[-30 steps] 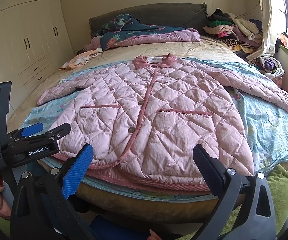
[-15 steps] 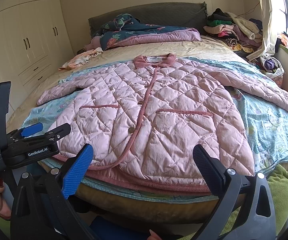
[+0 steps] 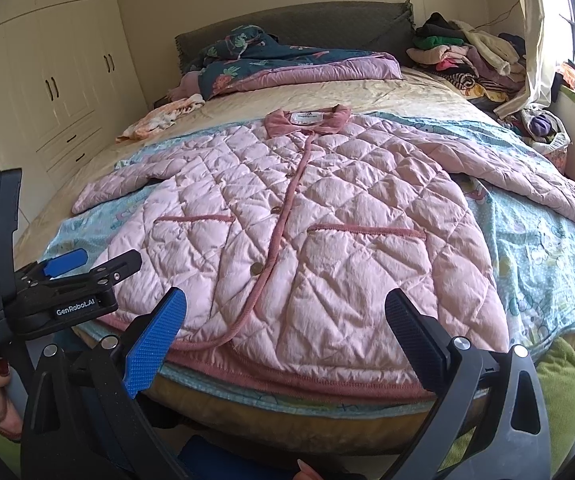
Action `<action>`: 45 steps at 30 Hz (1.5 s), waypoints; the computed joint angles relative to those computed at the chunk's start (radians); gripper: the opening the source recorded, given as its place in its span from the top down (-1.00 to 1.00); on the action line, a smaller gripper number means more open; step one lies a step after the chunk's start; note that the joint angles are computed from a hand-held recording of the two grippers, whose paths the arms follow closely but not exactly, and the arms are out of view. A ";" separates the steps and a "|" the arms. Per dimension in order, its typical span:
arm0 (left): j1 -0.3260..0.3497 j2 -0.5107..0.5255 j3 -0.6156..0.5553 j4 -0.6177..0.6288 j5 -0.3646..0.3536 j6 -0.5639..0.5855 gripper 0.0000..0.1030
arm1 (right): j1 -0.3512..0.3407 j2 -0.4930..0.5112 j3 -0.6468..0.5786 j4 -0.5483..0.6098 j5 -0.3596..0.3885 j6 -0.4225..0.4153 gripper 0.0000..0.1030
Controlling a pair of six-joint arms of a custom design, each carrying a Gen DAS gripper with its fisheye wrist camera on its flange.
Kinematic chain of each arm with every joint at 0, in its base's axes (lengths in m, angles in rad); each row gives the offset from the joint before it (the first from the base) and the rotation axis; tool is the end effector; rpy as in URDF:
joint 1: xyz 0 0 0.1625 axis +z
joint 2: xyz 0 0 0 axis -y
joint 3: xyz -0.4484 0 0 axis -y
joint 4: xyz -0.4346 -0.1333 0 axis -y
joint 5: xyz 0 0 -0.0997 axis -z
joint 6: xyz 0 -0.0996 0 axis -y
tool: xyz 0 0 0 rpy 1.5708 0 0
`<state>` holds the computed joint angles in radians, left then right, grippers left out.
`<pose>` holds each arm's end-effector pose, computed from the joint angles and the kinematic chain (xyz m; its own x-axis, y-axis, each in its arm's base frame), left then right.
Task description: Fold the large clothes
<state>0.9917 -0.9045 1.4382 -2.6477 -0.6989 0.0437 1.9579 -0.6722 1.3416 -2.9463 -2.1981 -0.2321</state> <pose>-0.2459 -0.7590 0.2906 -0.7338 0.0522 -0.6773 0.5010 0.7149 -0.4878 0.3788 -0.7309 0.1754 -0.8035 -0.1163 0.5839 -0.4851 0.6965 -0.5287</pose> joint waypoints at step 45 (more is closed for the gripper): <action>0.040 0.523 -0.968 0.404 -0.057 0.022 -0.84 | -0.092 0.297 -0.781 0.299 0.077 0.025 -0.92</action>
<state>1.0312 -0.3811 0.4698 -2.2434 -0.7555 0.0661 1.8657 -0.3749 0.5607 -2.6474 -2.1208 -0.2067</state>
